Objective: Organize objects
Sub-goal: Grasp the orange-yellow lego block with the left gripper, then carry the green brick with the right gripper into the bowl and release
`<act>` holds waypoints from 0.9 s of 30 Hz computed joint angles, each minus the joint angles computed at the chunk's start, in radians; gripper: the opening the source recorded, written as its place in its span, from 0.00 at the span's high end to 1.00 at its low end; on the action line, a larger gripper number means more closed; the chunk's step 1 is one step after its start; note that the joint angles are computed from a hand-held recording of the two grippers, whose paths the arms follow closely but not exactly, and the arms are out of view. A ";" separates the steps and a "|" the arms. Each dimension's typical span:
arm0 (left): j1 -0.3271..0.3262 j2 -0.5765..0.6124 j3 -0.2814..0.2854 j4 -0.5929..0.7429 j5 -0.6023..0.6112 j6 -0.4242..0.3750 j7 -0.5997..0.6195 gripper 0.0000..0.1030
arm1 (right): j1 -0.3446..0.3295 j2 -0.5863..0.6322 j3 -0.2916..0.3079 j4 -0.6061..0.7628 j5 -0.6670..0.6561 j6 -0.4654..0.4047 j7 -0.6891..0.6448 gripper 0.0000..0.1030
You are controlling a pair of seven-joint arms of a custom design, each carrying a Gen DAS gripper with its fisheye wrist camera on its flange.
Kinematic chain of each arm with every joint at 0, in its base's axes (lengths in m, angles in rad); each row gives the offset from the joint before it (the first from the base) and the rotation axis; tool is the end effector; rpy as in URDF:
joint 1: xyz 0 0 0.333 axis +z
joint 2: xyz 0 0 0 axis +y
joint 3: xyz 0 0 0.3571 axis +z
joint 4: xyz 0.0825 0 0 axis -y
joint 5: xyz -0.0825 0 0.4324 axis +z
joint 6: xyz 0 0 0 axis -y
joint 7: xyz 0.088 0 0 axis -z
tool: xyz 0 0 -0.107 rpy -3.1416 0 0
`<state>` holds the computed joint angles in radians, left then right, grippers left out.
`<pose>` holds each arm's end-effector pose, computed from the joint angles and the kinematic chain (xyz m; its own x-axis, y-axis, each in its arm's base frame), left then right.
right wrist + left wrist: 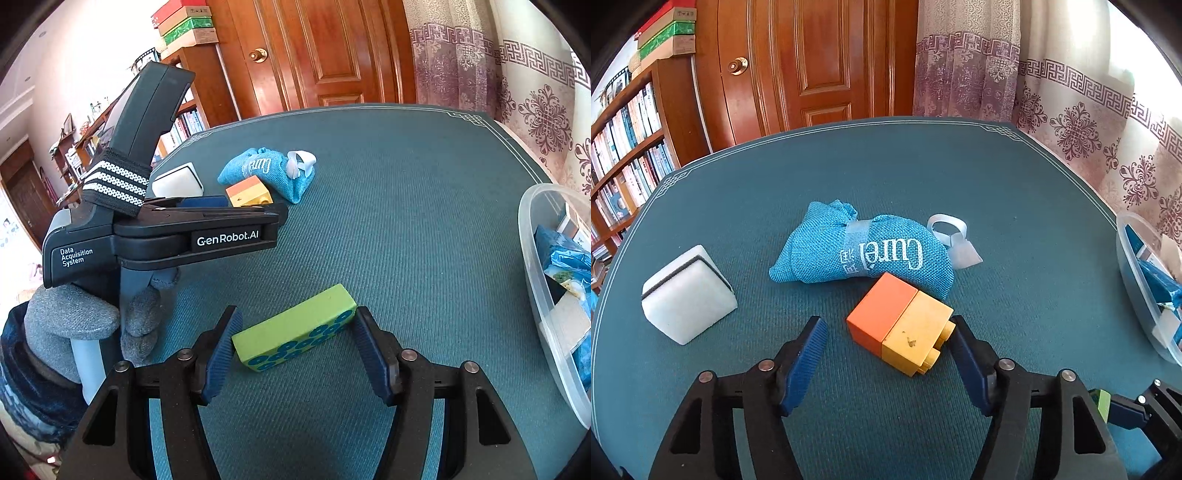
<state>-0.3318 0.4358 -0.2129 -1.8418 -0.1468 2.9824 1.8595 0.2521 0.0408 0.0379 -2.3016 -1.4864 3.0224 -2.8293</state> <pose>0.6506 -0.3599 0.3841 -0.6042 -0.7967 0.0120 -0.6022 0.4467 -0.6617 0.5082 0.2292 0.3673 -0.0738 -0.9772 -0.1991 -0.7015 0.1927 -0.6862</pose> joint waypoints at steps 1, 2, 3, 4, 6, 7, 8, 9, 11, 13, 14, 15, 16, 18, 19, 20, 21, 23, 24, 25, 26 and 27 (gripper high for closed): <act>0.005 0.000 -0.006 -0.002 -0.004 0.003 0.004 0.35 | 0.000 0.000 0.000 0.000 0.000 -0.001 -0.001 0.39; 0.012 -0.001 -0.013 -0.005 -0.009 0.007 0.011 0.37 | 0.000 0.000 0.000 -0.001 0.001 -0.001 -0.003 0.39; 0.017 -0.001 -0.018 -0.006 -0.013 0.011 0.016 0.40 | 0.000 0.000 0.000 -0.001 0.003 -0.002 -0.005 0.39; 0.020 -0.002 -0.023 -0.009 -0.018 0.014 0.021 0.43 | 0.000 0.000 0.000 -0.001 0.002 -0.002 -0.005 0.39; 0.037 -0.003 -0.042 -0.013 -0.033 0.021 0.041 0.49 | 0.000 0.000 0.000 -0.001 0.001 -0.002 -0.004 0.39; 0.044 -0.003 -0.051 -0.014 -0.040 0.021 0.052 0.49 | 0.000 0.000 0.000 -0.001 0.001 -0.002 -0.004 0.39; 0.052 -0.003 -0.061 -0.016 -0.050 0.022 0.063 0.49 | 0.000 0.000 0.000 -0.001 0.001 -0.002 -0.004 0.39; 0.060 -0.004 -0.071 -0.019 -0.060 0.023 0.074 0.49 | 0.000 0.000 0.000 -0.001 0.001 -0.003 -0.005 0.39; 0.078 -0.008 -0.091 -0.027 -0.084 0.028 0.099 0.49 | 0.000 -0.001 0.000 -0.002 0.007 -0.005 -0.012 0.39; 0.098 -0.013 -0.113 -0.038 -0.111 0.038 0.124 0.49 | -0.001 -0.002 -0.001 -0.003 0.009 -0.005 -0.014 0.39; 0.106 -0.017 -0.123 -0.044 -0.125 0.041 0.136 0.49 | -0.001 -0.002 -0.001 -0.003 0.008 -0.005 -0.013 0.39; 0.114 -0.020 -0.131 -0.049 -0.138 0.042 0.146 0.49 | -0.002 -0.003 -0.001 -0.003 0.006 -0.005 -0.012 0.39; 0.112 -0.023 -0.130 -0.052 -0.145 0.043 0.149 0.49 | -0.002 -0.003 -0.002 -0.003 0.004 -0.005 -0.010 0.39; 0.118 -0.031 -0.136 -0.063 -0.164 0.046 0.161 0.49 | -0.002 -0.005 -0.001 -0.005 0.005 -0.009 -0.008 0.39; 0.120 -0.034 -0.139 -0.067 -0.172 0.049 0.167 0.49 | -0.003 -0.006 -0.002 -0.005 -0.001 -0.008 0.001 0.39; 0.122 -0.037 -0.141 -0.072 -0.179 0.053 0.173 0.49 | -0.002 -0.009 0.000 -0.007 -0.004 -0.014 0.008 0.39; 0.120 -0.040 -0.141 -0.076 -0.184 0.056 0.176 0.49 | -0.002 -0.011 0.001 -0.009 -0.009 -0.018 0.018 0.39; 0.116 -0.046 -0.139 -0.082 -0.192 0.063 0.180 0.49 | -0.002 -0.019 0.004 -0.015 -0.012 -0.036 0.037 0.39; 0.119 -0.048 -0.144 -0.085 -0.197 0.065 0.187 0.49 | -0.001 -0.024 0.005 -0.018 -0.020 -0.044 0.053 0.39; 0.124 -0.051 -0.150 -0.089 -0.203 0.066 0.194 0.49 | -0.001 -0.028 0.007 -0.021 -0.037 -0.046 0.077 0.39; 0.129 -0.053 -0.158 -0.092 -0.210 0.066 0.203 0.49 | 0.000 -0.032 0.010 -0.023 -0.050 -0.049 0.095 0.39; 0.134 -0.055 -0.165 -0.094 -0.217 0.067 0.212 0.49 | 0.001 -0.036 0.013 -0.026 -0.058 -0.053 0.108 0.39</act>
